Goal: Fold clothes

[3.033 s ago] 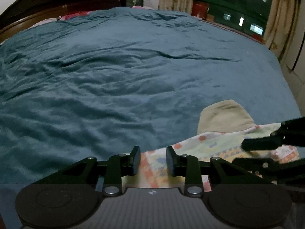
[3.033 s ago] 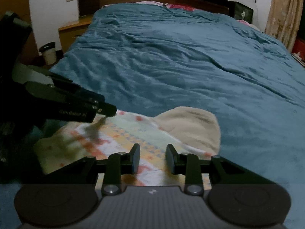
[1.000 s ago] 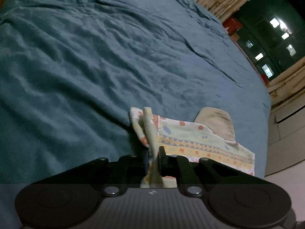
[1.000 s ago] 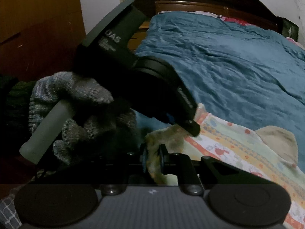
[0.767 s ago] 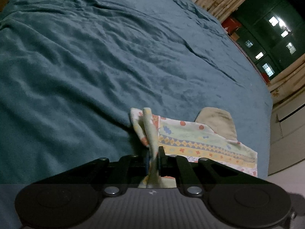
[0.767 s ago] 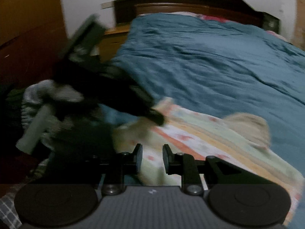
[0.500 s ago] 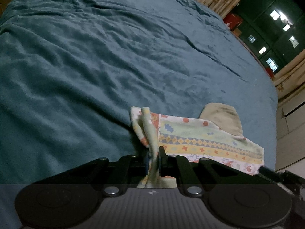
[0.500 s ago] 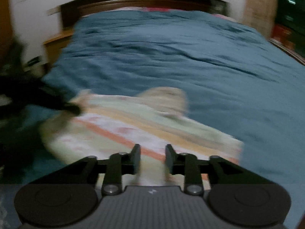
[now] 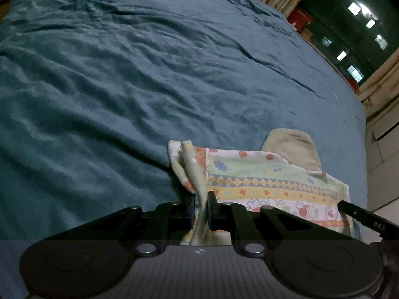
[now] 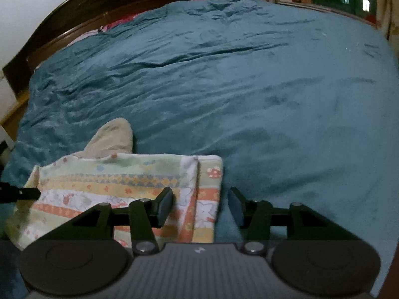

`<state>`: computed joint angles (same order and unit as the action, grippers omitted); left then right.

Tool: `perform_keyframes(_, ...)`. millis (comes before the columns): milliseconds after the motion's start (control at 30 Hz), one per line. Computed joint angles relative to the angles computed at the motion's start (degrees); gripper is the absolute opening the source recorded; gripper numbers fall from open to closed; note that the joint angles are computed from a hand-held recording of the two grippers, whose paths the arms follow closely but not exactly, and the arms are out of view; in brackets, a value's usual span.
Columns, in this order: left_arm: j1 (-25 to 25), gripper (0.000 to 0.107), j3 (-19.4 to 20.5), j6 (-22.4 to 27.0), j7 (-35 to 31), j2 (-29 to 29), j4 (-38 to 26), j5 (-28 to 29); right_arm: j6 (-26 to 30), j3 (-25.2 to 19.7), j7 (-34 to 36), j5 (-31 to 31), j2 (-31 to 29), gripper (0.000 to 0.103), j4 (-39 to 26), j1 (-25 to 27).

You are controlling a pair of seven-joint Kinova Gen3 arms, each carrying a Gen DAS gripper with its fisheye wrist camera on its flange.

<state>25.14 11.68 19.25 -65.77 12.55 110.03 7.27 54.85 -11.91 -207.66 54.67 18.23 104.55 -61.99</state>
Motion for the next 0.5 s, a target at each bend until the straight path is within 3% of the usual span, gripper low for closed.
perform_keyframes(67,1.5,0.009,-1.1,0.0,1.6,-0.4,0.0,-1.8,-0.6,0.0,-0.6,0.5,-0.2,0.029,0.0,-0.1)
perform_keyframes(167,2.9,0.008,-2.0,-0.3,3.8,-1.6,0.0,-4.1,-1.2,0.0,-1.4,1.4,-0.5,0.009,0.0,-0.3)
perform_keyframes(333,3.4,0.007,-1.6,-1.2,5.2,-3.9,-0.6,-6.4,1.9,-0.8,-1.4,3.8,-1.8,0.008,-0.8,-1.6)
perform_keyframes(500,6.0,0.007,-2.5,-2.2,9.9,-4.8,-3.0,-12.0,6.1,-1.9,0.2,6.6,-2.9,0.007,-2.1,-2.4)
